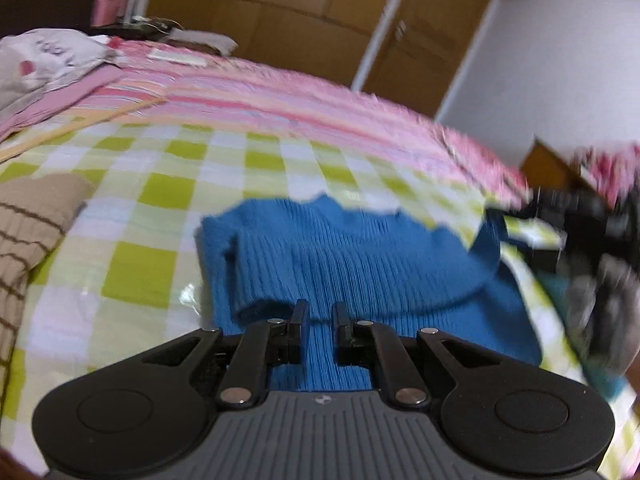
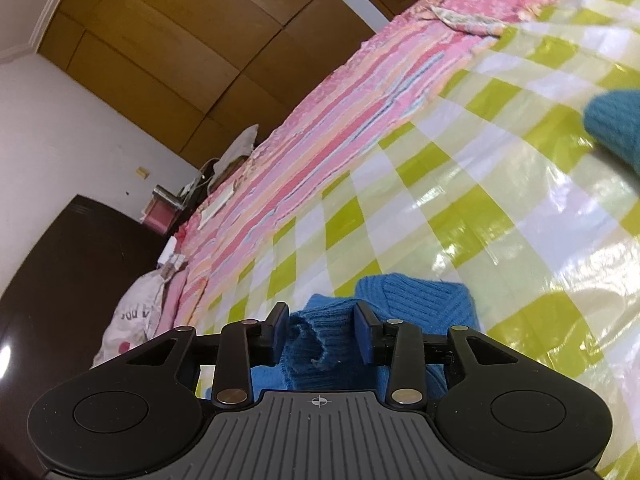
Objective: Fold small clothes
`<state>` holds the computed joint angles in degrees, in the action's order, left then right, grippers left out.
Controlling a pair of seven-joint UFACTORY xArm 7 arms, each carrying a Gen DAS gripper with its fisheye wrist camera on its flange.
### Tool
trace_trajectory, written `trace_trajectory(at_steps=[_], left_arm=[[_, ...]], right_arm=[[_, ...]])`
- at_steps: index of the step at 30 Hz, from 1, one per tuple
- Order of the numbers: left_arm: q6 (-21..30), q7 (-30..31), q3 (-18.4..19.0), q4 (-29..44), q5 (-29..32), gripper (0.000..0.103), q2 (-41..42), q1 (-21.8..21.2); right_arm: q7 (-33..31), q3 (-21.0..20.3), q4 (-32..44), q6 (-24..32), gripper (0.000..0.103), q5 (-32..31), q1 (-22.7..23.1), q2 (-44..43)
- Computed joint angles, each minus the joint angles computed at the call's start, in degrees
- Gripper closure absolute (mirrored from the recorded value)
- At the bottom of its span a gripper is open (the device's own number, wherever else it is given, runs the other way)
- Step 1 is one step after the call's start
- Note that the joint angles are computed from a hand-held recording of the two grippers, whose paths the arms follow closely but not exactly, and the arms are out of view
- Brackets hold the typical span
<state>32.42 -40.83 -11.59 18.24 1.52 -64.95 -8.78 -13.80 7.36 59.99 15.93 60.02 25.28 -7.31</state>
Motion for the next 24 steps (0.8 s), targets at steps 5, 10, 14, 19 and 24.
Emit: trace_trajectory(at_steps=[5, 10, 14, 19, 24], left_arm=[[-2.7, 5.9, 3.4, 2.9, -1.4, 0.088, 9.4, -3.5], [-4.6, 7.5, 2.6, 5.4, -0.9, 0.088, 15.3, -1.8], [-6.7, 5.1, 0.5, 6.8, 0.9, 0.088, 17.4, 2.7], [-10.5, -0.4, -0.1, 8.5, 1.8, 0.087, 19.5, 7.8], [-10.6, -4.4, -1.1, 9.2, 4.0, 0.087, 19.7, 11.4]], right_arm=[[1.1, 0.2, 0.2, 0.3, 0.061, -2.9, -0.1, -0.5], [2.0, -0.2, 0.1, 0.5, 0.061, -4.7, 0.0, -0.6], [2.1, -0.5, 0.0, 0.3, 0.061, -4.9, -0.2, -0.3], [1.6, -0.4, -0.6, -0.1, 0.061, -5.7, -0.4, -0.6], [2.1, 0.0, -2.3, -1.1, 0.061, -11.3, -0.1, -2.1]])
